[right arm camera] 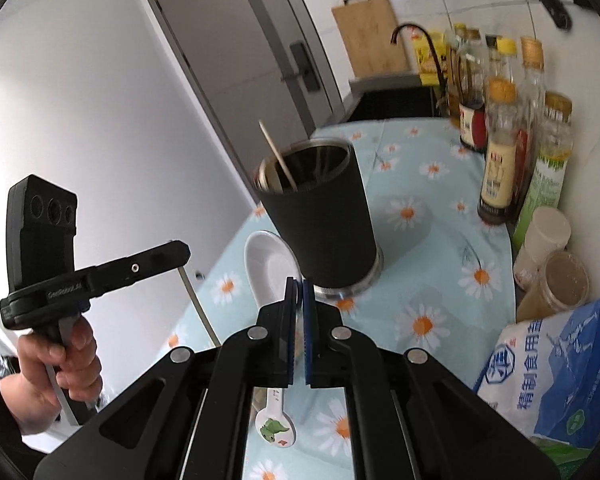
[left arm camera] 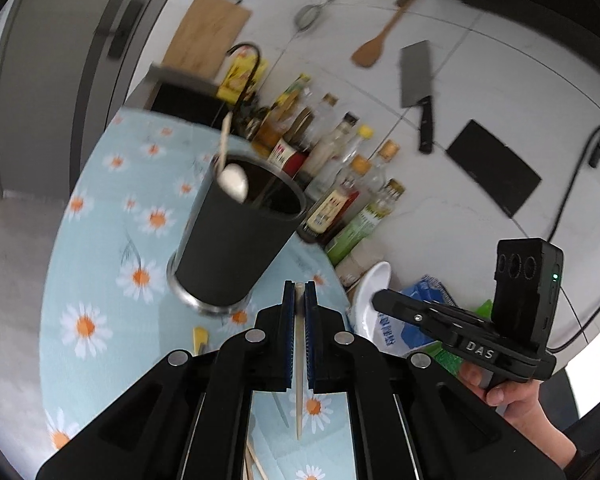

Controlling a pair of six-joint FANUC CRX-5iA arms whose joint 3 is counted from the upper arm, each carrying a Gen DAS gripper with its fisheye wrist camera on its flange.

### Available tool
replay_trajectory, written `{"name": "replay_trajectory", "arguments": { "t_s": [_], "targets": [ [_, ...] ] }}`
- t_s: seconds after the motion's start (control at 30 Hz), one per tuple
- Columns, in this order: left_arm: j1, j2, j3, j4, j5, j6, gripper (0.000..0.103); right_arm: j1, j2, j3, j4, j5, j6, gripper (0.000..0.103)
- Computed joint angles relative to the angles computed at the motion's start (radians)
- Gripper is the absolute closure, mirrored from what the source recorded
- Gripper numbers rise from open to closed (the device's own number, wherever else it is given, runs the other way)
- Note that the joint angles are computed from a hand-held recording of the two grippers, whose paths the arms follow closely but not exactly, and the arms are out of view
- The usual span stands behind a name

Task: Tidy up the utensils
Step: 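Carry both items over the black holder and open both tools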

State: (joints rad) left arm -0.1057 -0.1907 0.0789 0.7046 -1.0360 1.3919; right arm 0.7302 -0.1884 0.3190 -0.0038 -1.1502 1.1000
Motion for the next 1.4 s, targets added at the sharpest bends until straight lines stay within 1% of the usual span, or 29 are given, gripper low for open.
{"name": "replay_trajectory", "arguments": {
  "t_s": [0.07,0.17,0.4,0.53,0.6,0.67,0.77,0.87,0.93,1.07,1.27,1.4],
  "targets": [
    [-0.001,0.007,0.036,-0.013,-0.001,-0.016,0.100,0.011,0.001,0.003,0.026,0.028,-0.016,0.099],
    [0.010,0.022,0.097,-0.015,-0.005,-0.030,0.100,0.038,0.010,0.007,0.106,0.077,-0.042,0.099],
    [0.028,0.071,0.246,-0.028,0.003,-0.081,0.100,0.046,0.039,0.034,0.192,0.176,-0.078,0.099],
    [0.036,0.109,0.333,-0.043,0.005,-0.087,0.100,0.032,0.062,0.043,0.208,0.237,-0.082,0.099],
    [0.038,0.137,0.387,-0.053,0.003,-0.092,0.100,0.024,0.079,0.053,0.218,0.260,-0.093,0.099],
    [0.038,0.171,0.448,-0.063,-0.006,-0.096,0.100,0.004,0.098,0.074,0.191,0.286,-0.079,0.099],
    [0.037,0.213,0.519,-0.072,-0.018,-0.094,0.100,-0.009,0.130,0.104,0.204,0.325,-0.085,0.099],
    [0.026,0.263,0.599,-0.095,-0.022,-0.094,0.100,-0.013,0.152,0.115,0.250,0.356,-0.113,0.099],
    [0.021,0.300,0.653,-0.109,-0.029,-0.090,0.100,-0.017,0.177,0.125,0.307,0.366,-0.156,0.099],
    [0.012,0.356,0.731,-0.149,-0.038,-0.084,0.100,-0.036,0.210,0.131,0.365,0.398,-0.215,0.099],
    [0.003,0.427,0.805,-0.168,-0.075,-0.072,0.100,-0.071,0.244,0.144,0.327,0.419,-0.196,0.099],
    [-0.006,0.456,0.818,-0.191,-0.092,-0.065,0.100,-0.079,0.257,0.133,0.302,0.428,-0.197,0.099]
  ]
}}
